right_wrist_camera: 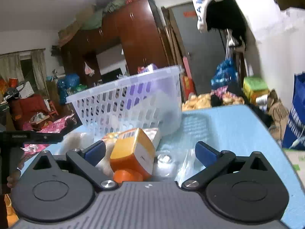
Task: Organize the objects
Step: 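Grasp the orange bottle with the right tool while the left tool grasps the white pill bottle, then carry both bottles over the basket and open both tools to drop them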
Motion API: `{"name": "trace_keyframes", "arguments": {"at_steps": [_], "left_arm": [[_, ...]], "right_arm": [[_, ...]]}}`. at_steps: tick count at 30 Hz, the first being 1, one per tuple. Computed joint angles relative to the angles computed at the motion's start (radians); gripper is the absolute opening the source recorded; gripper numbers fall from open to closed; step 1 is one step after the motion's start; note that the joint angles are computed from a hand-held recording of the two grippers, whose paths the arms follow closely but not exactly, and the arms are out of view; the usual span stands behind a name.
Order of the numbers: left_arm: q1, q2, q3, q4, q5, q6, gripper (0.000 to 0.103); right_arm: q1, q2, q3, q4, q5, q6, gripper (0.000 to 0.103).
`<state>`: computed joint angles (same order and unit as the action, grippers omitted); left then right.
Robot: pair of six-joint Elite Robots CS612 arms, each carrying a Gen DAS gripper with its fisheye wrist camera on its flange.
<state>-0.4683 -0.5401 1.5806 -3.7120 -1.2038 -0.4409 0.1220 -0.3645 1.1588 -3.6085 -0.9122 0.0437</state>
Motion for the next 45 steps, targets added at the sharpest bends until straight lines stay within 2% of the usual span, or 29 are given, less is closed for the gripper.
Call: {"name": "trace_keyframes", "arguments": {"at_steps": [3, 7, 12, 15, 16, 21, 24, 26, 27, 31, 36, 39, 42, 45], "left_arm": [[0.0, 0.004, -0.004, 0.011, 0.006, -0.002, 0.091], [-0.006, 0.006, -0.021, 0.072, 0.039, 0.008, 0.091], [-0.004, 0.002, -0.032, 0.12, 0.021, 0.004, 0.091], [-0.006, -0.002, -0.038, 0.174, 0.021, -0.015, 0.091], [-0.006, -0.002, -0.041, 0.188, 0.019, -0.021, 0.091], [-0.001, -0.003, -0.044, 0.198, -0.006, -0.05, 0.091], [0.003, 0.001, -0.056, 0.211, -0.02, -0.071, 0.091], [-0.005, 0.004, -0.068, 0.237, 0.034, -0.071, 0.086], [-0.004, 0.004, -0.07, 0.237, 0.028, -0.073, 0.08], [-0.006, 0.008, -0.051, 0.158, 0.04, -0.081, 0.08], [-0.014, 0.024, -0.03, -0.022, 0.046, -0.015, 0.08], [-0.02, 0.033, -0.026, -0.099, 0.052, 0.019, 0.08], [-0.026, 0.021, -0.01, -0.109, 0.059, -0.012, 0.08], [-0.042, -0.007, 0.0, -0.144, 0.093, 0.043, 0.08]], "right_arm": [[0.007, -0.007, 0.008, 0.008, -0.016, -0.057, 0.097], [0.029, -0.019, 0.027, 0.021, -0.094, -0.171, 0.088], [0.04, -0.019, 0.03, 0.015, -0.114, -0.254, 0.075], [0.043, -0.022, 0.033, 0.034, -0.125, -0.272, 0.047], [0.044, -0.024, 0.035, 0.046, -0.126, -0.275, 0.045], [0.043, -0.028, 0.037, 0.064, -0.121, -0.271, 0.045], [0.043, -0.035, 0.039, 0.111, -0.125, -0.272, 0.045], [0.041, -0.034, 0.04, 0.102, -0.128, -0.25, 0.044], [0.041, -0.032, 0.041, 0.082, -0.133, -0.234, 0.044], [0.032, -0.023, 0.041, 0.039, -0.107, -0.192, 0.044], [0.023, -0.004, 0.027, -0.048, -0.069, -0.131, 0.044], [0.016, 0.002, 0.018, -0.053, -0.034, -0.095, 0.044], [0.006, -0.004, 0.015, -0.019, 0.026, -0.059, 0.044], [0.008, -0.029, 0.031, -0.059, 0.036, -0.082, 0.044]]}}
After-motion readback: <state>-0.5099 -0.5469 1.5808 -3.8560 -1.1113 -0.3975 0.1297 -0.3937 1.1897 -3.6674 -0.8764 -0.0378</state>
